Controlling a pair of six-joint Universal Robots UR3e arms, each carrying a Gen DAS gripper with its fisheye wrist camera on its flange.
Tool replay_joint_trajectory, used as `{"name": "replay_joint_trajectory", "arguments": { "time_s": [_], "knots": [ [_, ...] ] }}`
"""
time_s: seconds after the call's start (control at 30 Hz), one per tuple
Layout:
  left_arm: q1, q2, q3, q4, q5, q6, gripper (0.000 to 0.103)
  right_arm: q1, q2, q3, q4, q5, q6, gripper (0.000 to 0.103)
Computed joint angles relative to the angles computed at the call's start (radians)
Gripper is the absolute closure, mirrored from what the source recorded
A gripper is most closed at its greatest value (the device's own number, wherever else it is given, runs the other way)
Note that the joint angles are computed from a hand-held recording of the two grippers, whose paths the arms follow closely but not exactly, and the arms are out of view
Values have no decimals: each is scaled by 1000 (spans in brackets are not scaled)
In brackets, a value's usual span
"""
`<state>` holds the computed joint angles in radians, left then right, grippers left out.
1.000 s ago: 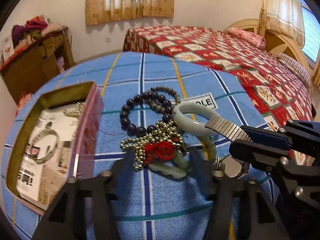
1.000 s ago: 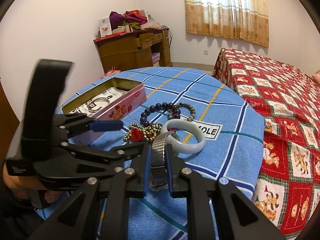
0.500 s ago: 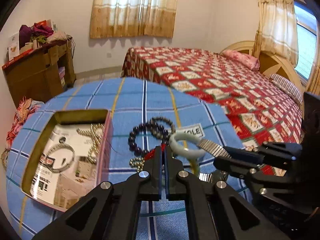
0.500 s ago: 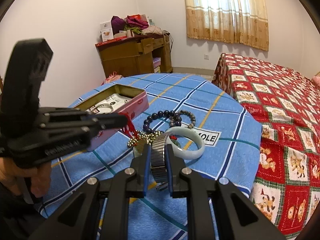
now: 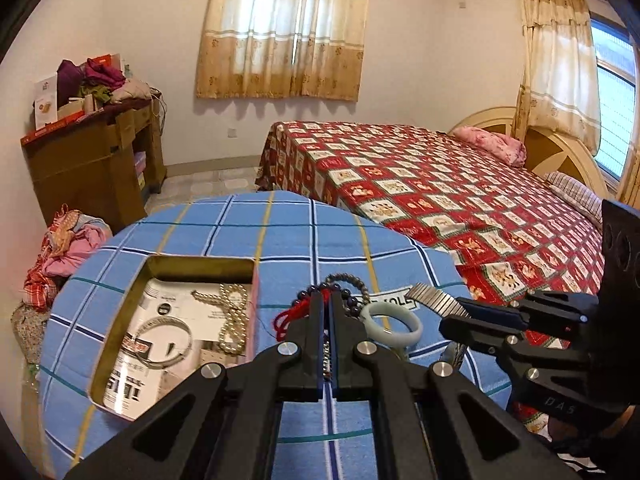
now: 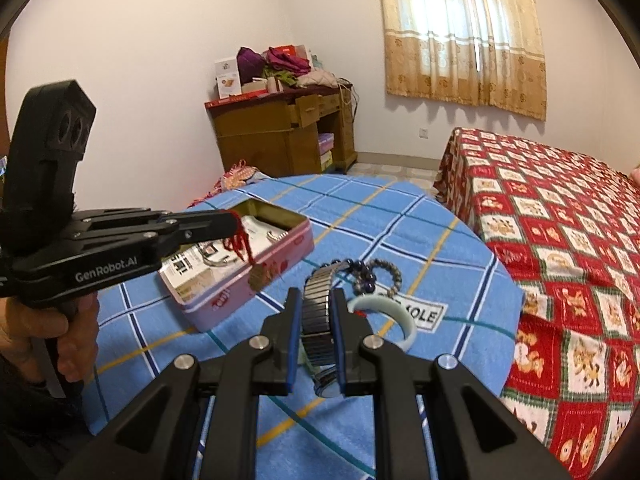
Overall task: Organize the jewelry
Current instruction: 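Carry the tassel chain with left tool and watch with right tool into the tin, release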
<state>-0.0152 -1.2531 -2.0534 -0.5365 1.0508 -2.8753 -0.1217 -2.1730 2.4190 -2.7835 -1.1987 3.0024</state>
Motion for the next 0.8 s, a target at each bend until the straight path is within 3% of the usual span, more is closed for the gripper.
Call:
{"name": "replay_joint_trajectory", "arguments": {
  "time_s": [0.8],
  "knots": [
    [192,-63,69,-10,-11,56,102,178,394,-331,-105,-46,-16,86]
  ]
}}
